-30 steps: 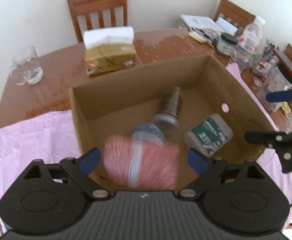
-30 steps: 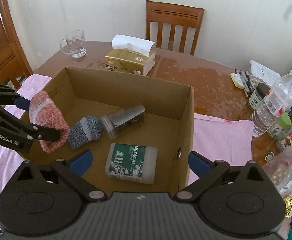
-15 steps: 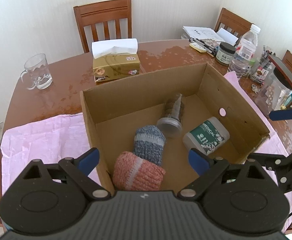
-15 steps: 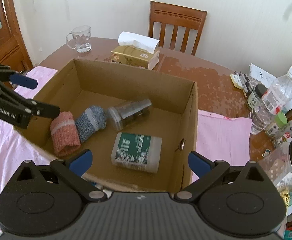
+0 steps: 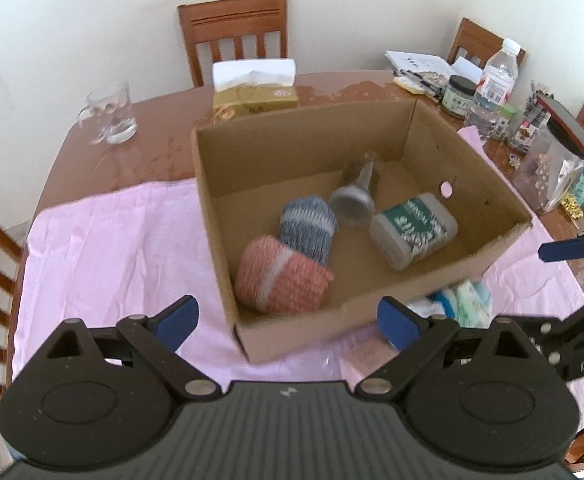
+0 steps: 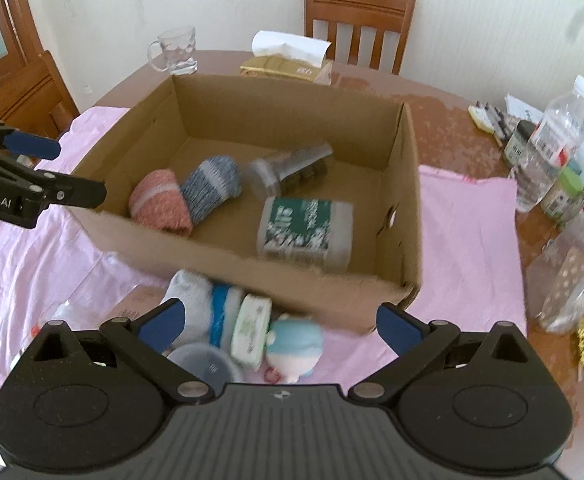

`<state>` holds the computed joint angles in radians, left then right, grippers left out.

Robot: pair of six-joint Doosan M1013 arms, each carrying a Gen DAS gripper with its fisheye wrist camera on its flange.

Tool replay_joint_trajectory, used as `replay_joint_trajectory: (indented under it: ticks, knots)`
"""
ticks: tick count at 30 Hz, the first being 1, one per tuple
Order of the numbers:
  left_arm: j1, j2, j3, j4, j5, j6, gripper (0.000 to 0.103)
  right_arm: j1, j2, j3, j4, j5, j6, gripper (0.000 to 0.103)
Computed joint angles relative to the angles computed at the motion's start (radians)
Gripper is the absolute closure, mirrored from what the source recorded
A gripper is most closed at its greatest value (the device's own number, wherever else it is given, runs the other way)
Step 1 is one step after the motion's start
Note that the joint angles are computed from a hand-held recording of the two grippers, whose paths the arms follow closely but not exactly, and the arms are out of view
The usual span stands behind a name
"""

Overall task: Organize objects
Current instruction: 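Carry pink sock with left tool into box while right tool drops plastic box in, then withdraw both tools from the box toward the remaining items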

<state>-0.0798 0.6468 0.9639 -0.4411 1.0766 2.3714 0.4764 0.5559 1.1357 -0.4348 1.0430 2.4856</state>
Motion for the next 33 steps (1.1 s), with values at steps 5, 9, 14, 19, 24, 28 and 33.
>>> replay_joint_trajectory:
  ticks: [5, 9, 14, 19, 24, 28, 33]
  knots:
    - [0.005, -0.043, 0.089, 0.038, -0.069, -0.024, 0.007, 0.009, 0.006, 0.001, -0.007, 0.019, 0.045, 0.0]
    - [0.005, -0.075, 0.154, 0.063, -0.134, -0.039, 0.007, 0.012, 0.018, -0.008, 0.023, 0.011, 0.051, 0.0]
    - [0.007, -0.108, 0.215, 0.073, -0.205, -0.066, 0.007, 0.021, 0.051, -0.036, 0.035, 0.043, 0.058, 0.0]
    - [0.014, -0.115, 0.233, 0.073, -0.19, -0.122, 0.007, 0.022, 0.05, -0.023, 0.048, 0.055, 0.079, 0.0]
    - [0.016, -0.124, 0.254, 0.078, -0.187, -0.151, 0.007, 0.023, 0.015, 0.028, 0.021, 0.05, 0.143, 0.0]
    - [0.016, -0.13, 0.267, 0.082, -0.187, -0.166, 0.007, 0.024, -0.02, 0.083, 0.006, 0.057, 0.231, 0.0]
    - [0.017, -0.135, 0.28, 0.089, -0.187, -0.182, 0.007, 0.02, -0.066, 0.159, -0.007, 0.073, 0.345, 0.0]
